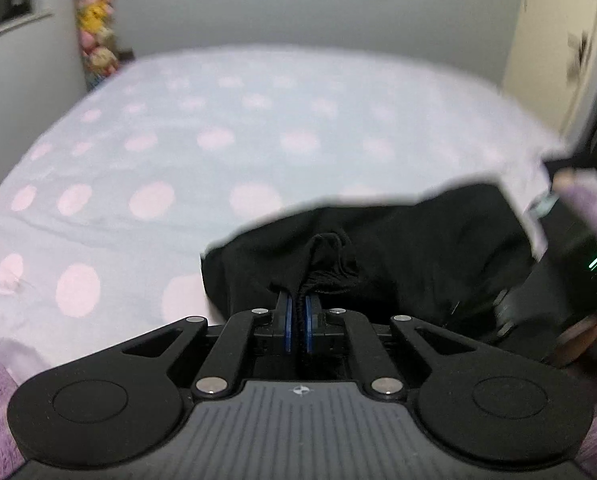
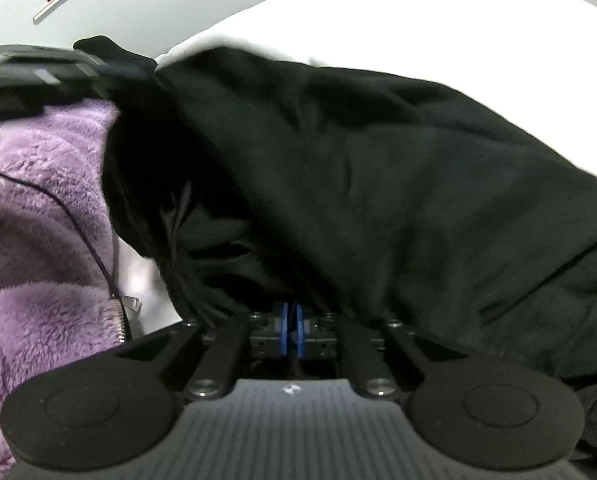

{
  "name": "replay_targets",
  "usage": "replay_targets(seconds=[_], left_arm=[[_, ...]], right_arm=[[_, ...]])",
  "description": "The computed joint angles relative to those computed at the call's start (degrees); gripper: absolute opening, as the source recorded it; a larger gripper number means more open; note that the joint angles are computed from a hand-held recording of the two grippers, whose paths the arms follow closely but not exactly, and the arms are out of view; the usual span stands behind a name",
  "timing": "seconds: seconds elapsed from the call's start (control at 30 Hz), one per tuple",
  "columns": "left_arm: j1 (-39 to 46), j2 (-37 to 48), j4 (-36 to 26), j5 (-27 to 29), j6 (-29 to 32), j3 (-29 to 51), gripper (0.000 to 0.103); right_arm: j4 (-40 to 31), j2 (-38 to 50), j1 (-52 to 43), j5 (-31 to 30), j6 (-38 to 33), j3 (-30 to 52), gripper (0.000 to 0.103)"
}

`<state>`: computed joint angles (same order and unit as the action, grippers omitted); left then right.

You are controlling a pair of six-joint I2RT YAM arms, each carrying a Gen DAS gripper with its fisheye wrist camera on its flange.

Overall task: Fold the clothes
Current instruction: 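Lift the garment with the right gripper and flip it over the left gripper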

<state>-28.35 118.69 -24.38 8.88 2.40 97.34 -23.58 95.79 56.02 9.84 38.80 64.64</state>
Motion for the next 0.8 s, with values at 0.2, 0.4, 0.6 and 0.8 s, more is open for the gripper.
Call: replay_targets(seconds=[0.2,0.4,0.6,0.8], left_arm=[[-0.62,2.23,-5.34,-3.28,0.02,3.06,0.004],[-1.15,8.85,-10.16,-3.36,0.27,8.15,0.005],[-1.17,9.00,-13.69,-4.56,0.94,8.34,0.022],[-0.07,7.15,-18.59,-3.17,1.91,8.51,0.034]], right_arm=[[-4.28,-0.31,3.07,20.54,7.68,0.21,0.002],[-10.08,-0.77,3.08,23.53,9.24,-0.27,0.005],[-10.81,-8.02,4.03,17.45,9.27,-4.53,0.042],[-21.09,-19.63,7.10,18.62,12.88,-6.93,0.048]])
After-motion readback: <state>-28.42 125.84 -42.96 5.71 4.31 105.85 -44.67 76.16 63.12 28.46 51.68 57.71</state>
